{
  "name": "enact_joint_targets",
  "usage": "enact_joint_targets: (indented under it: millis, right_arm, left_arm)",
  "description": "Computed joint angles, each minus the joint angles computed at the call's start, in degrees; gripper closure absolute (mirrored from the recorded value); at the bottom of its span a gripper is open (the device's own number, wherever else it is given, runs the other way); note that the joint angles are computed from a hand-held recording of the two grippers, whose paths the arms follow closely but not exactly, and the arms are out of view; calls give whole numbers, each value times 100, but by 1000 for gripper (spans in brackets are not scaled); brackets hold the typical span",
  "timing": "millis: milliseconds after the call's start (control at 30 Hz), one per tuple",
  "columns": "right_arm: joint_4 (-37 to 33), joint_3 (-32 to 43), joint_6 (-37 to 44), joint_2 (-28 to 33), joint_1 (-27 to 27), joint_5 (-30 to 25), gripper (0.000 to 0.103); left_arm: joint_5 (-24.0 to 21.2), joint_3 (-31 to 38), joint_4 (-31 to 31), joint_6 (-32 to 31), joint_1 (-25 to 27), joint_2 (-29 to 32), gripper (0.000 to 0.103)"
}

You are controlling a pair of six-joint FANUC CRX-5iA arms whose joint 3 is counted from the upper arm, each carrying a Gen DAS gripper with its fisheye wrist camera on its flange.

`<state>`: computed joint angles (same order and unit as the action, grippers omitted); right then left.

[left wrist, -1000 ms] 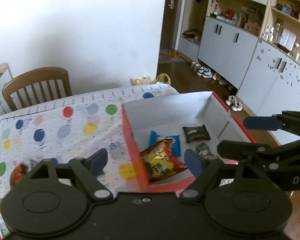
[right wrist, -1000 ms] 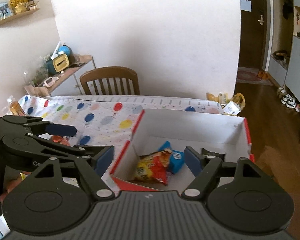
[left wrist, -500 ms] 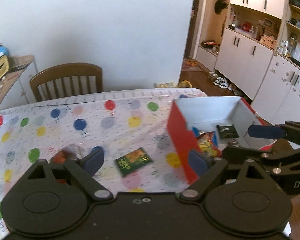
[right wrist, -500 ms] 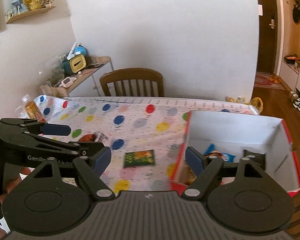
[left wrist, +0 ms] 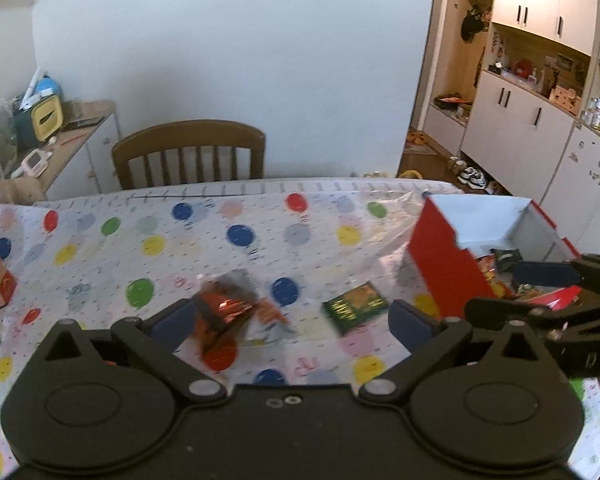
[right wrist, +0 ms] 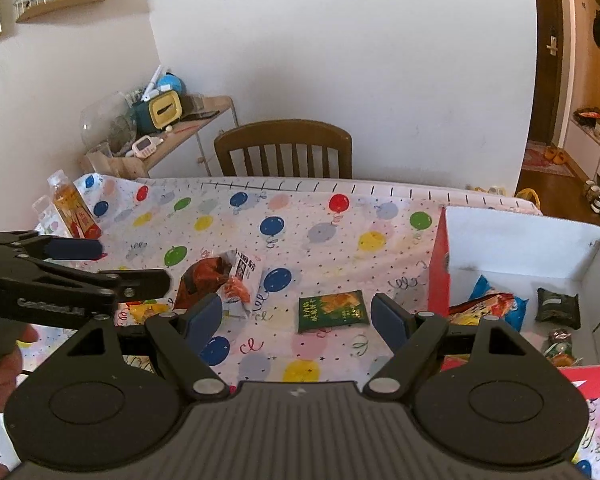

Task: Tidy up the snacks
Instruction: 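Withdraw both tools from the box back toward the snacks on the table, then grasp the yellow M&M's bag with the left tool while the right tool grasps the white noodle-snack packet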

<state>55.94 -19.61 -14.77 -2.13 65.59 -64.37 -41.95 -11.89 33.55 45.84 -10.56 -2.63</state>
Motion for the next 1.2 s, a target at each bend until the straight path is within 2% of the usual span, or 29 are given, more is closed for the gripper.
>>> enact_joint_targets:
  millis: [267, 633, 800, 1067, 1200]
  right_arm:
    - [-244, 378, 150, 489, -221, -149, 21]
    - [-478, 899, 463, 1119, -676, 298, 21]
    - [-642, 1261, 680, 1453, -928, 533, 21]
    - [-1128, 1986, 1199, 2073, -1283, 642, 21]
    - [-1342, 2230, 1251, 2309, -1453, 752, 21]
  left_arm:
    - [167, -144, -10, -162, 467, 79, 0]
    - [149, -142, -82, -279, 861, 423, 0]
    - [12, -32, -212, -89, 990, 678, 1]
    - [-66, 134, -396, 238, 1075, 1058, 8]
    - [-293, 301, -417, 380, 1063, 1273, 14]
